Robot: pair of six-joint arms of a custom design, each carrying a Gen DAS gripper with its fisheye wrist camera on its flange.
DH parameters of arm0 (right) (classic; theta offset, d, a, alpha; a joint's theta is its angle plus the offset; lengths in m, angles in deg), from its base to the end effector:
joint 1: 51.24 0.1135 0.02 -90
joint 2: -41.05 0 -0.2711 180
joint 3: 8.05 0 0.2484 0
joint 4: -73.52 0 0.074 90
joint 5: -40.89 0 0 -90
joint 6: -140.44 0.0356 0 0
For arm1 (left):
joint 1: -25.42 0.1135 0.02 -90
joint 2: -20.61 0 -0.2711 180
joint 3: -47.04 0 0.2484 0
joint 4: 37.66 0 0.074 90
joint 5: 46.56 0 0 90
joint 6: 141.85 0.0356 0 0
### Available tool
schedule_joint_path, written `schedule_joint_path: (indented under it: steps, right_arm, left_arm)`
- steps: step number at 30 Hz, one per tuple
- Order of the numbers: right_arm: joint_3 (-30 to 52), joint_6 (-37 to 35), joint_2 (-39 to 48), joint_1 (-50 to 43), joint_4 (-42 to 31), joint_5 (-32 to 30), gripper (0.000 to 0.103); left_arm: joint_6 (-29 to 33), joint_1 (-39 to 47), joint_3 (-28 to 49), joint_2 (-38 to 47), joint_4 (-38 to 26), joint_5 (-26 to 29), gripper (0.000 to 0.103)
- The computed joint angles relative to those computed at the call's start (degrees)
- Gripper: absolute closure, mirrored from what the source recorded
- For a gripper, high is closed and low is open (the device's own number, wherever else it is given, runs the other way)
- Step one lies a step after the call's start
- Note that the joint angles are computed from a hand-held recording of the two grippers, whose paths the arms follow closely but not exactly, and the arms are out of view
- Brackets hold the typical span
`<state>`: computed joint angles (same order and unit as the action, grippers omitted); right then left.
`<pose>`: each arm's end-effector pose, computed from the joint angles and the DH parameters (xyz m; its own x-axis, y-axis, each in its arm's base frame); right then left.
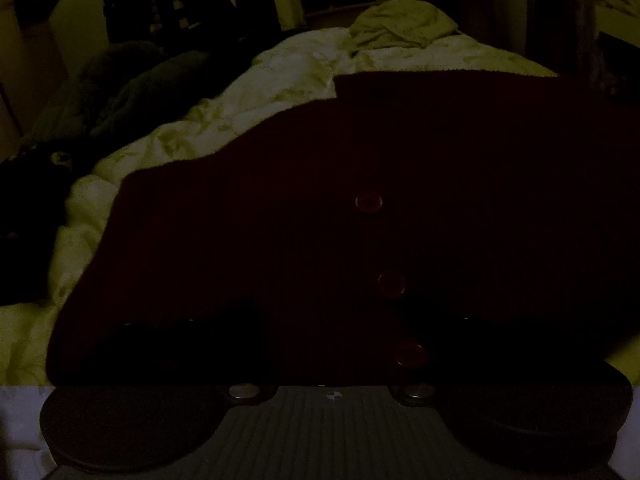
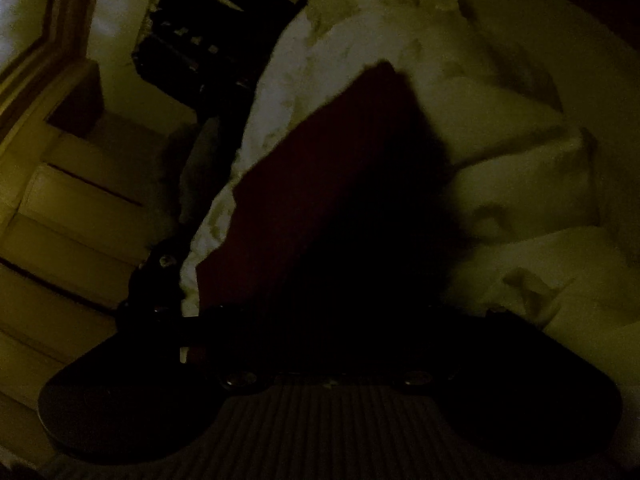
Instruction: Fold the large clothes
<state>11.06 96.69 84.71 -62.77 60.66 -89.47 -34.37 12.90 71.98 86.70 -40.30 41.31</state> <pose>0.1321 -0.0034 0.1360 -0.6657 0.6976 -0.2651 0.1868 0.4997 0.8458 0.1724 -0.0369 0.1221 -0.5872 0.4379 -0.6808 0.3846 0.8910 0.2414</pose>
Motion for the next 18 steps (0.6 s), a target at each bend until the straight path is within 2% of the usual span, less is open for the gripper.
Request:
schedule_joint_path:
  steps: [3,5,8,11,13,18]
  right_arm:
    - [0.52,0.31,3.05,0.66,1.04,1.56,0.043]
    - [0.85,1.16,2.23,3.27,0.75,4.52,0.054]
    - [1.74,2.57,-4.04,5.69,-4.90,8.15,0.068]
    - [6.88,4.13,-6.41,14.41,-10.08,18.01,0.071]
    - [13.35,4.40,-3.18,23.35,-11.22,27.13,0.072]
    - [32.91,2.46,15.33,38.01,-10.90,40.32,0.073]
  left_arm:
    - [-0.10,1.04,0.27,-0.24,-0.73,1.02,0.000]
    - [0.16,2.44,0.65,-1.05,-1.95,2.94,0.000]
    - [0.70,7.74,1.65,-6.83,-8.39,8.26,0.000]
    - [2.78,16.12,2.52,-15.61,-16.35,12.02,0.000]
    - [5.51,22.13,3.14,-19.23,-19.14,13.04,0.000]
    - [13.32,37.50,4.21,-18.69,-17.86,17.89,0.000]
